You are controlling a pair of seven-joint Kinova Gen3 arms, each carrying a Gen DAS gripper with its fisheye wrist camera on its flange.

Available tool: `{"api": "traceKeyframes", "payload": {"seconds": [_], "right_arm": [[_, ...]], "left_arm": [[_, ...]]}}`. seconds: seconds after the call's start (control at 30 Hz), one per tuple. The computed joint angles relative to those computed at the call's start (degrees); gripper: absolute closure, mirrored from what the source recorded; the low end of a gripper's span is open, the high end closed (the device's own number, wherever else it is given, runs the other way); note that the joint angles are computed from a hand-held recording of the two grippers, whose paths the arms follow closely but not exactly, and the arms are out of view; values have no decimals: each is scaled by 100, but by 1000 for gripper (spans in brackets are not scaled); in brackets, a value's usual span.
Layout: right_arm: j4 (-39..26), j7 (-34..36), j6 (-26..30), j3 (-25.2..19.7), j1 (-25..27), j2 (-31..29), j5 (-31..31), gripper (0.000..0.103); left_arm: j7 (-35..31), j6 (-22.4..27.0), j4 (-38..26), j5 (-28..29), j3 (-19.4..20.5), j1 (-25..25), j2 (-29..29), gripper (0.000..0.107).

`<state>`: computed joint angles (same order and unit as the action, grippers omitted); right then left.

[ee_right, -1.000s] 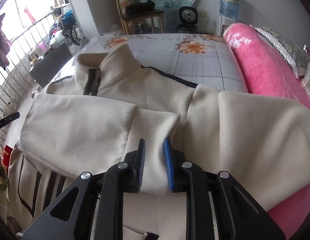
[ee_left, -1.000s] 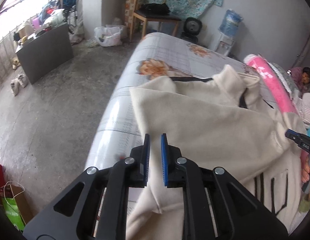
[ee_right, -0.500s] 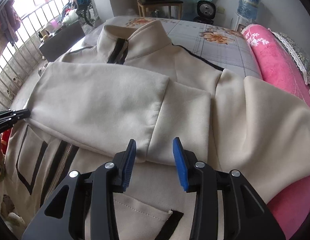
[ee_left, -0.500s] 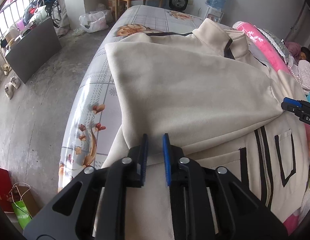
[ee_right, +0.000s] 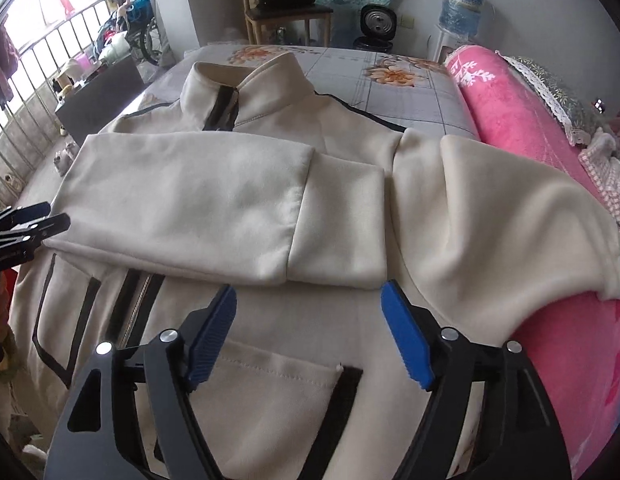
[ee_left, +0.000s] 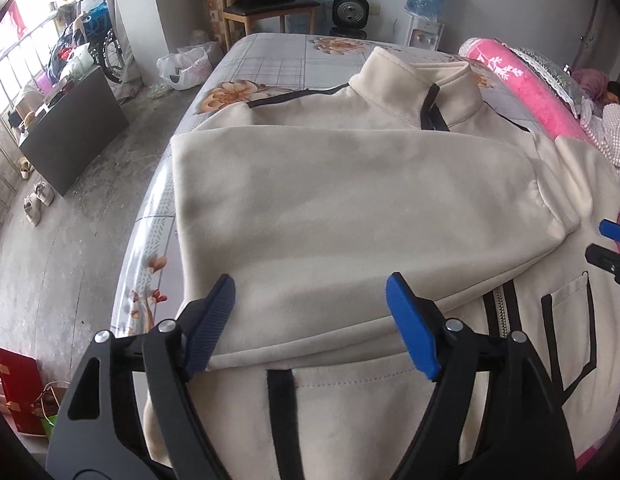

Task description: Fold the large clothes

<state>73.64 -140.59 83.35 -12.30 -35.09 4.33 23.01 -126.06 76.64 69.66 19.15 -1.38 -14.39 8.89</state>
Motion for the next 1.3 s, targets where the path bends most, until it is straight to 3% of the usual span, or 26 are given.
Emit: {"api": "traceKeyframes", "payload": {"seconds": [0.17,0.23,0.33,0.7,0.87,1.0,1.13,1.3], "right_arm": [[243,-366,344,-81,-178,99,-35,19],[347,-429,378,-53,-184,143,-98,16],[494,-528,292,-60,-218,91,-36,6],[726,-543,-43,-74,-28,-90,-224,6],[485,-229,150,-86,111,-7,-421,6],[509,-555,156,-24,167,-430,-247,6],[652,-734,280,86,684,-1089,-101,6],[1043,-892,184,848,1736,-1993,-528,7]], "left_arm": [[321,-432,377,-627,94,429,0,21],[388,-662,549,-624,78,449,-75,18],[471,-635,530,-578,49,410,-27,12],[469,-514,484,-545,57,362,1,12],[372,-667,605,-434,53,312,-43,11],[327,-642,576,-413,49,303,-22,11],[276,-553,522,-396,48,278,-5,11],[251,-576,539,-375,46,269,-9,11]]}}
